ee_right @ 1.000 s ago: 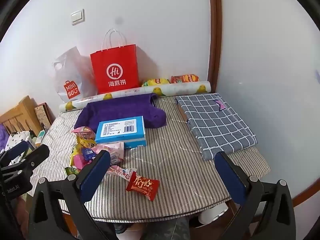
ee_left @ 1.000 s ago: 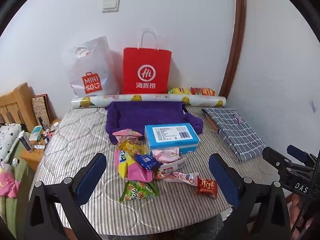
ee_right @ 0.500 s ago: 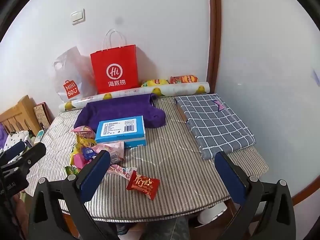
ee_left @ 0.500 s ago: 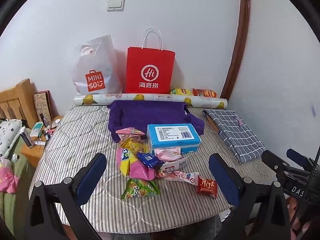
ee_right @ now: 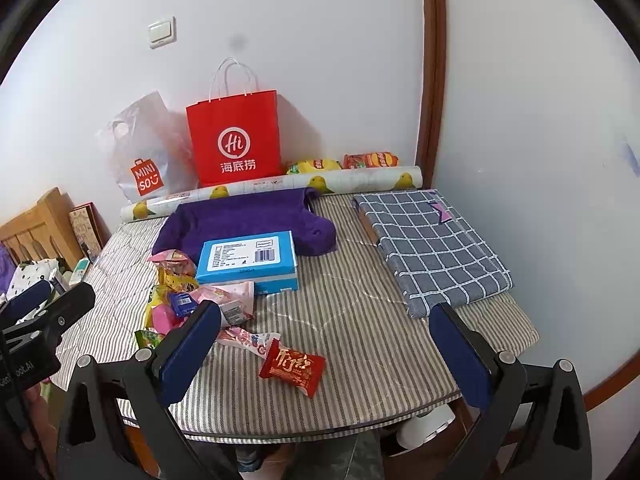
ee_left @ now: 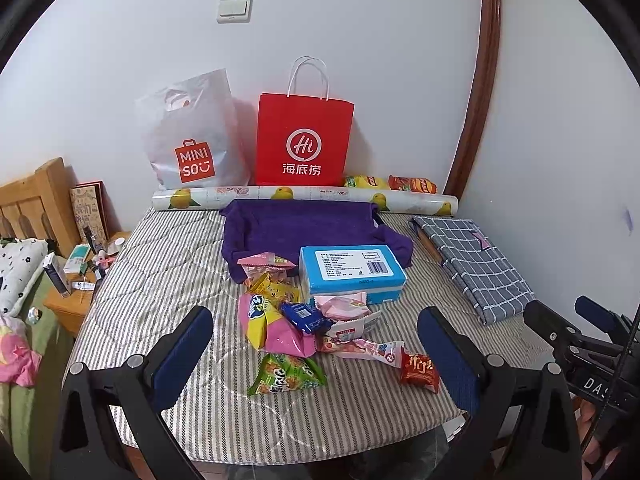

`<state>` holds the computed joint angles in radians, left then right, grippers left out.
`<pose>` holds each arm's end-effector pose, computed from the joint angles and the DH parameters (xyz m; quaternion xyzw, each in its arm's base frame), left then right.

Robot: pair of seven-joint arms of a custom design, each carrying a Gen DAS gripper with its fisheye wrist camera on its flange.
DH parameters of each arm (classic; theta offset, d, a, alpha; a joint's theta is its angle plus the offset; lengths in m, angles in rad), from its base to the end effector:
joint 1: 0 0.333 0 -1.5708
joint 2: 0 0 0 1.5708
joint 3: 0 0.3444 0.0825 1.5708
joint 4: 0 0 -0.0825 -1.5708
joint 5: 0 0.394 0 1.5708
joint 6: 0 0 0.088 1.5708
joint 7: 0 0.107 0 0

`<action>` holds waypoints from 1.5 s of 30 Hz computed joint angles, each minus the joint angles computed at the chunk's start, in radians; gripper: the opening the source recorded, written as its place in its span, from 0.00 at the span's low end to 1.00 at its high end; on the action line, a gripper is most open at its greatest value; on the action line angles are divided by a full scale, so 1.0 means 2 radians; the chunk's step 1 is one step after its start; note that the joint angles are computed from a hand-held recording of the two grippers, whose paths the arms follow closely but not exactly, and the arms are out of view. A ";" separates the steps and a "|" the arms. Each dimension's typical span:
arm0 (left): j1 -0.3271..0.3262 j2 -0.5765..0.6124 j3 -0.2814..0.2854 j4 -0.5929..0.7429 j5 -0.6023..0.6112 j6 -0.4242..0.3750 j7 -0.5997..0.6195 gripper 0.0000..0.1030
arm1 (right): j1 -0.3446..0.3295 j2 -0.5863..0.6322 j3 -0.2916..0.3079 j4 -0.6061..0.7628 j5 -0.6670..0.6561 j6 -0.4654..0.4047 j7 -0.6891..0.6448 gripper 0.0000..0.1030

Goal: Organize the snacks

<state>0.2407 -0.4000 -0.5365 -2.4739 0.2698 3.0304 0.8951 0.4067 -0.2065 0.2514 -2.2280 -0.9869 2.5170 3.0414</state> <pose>0.4432 -0.1829 0.5400 -0.6513 0.6114 -0.3486 0.2836 0.4092 0.3350 0.5298 -0.6000 0.6714 -0.3129 0.3023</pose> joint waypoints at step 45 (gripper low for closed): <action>-0.003 -0.010 -0.006 -0.006 -0.003 -0.002 0.000 1.00 | 0.006 -0.001 0.003 -0.006 -0.013 -0.001 0.023 1.00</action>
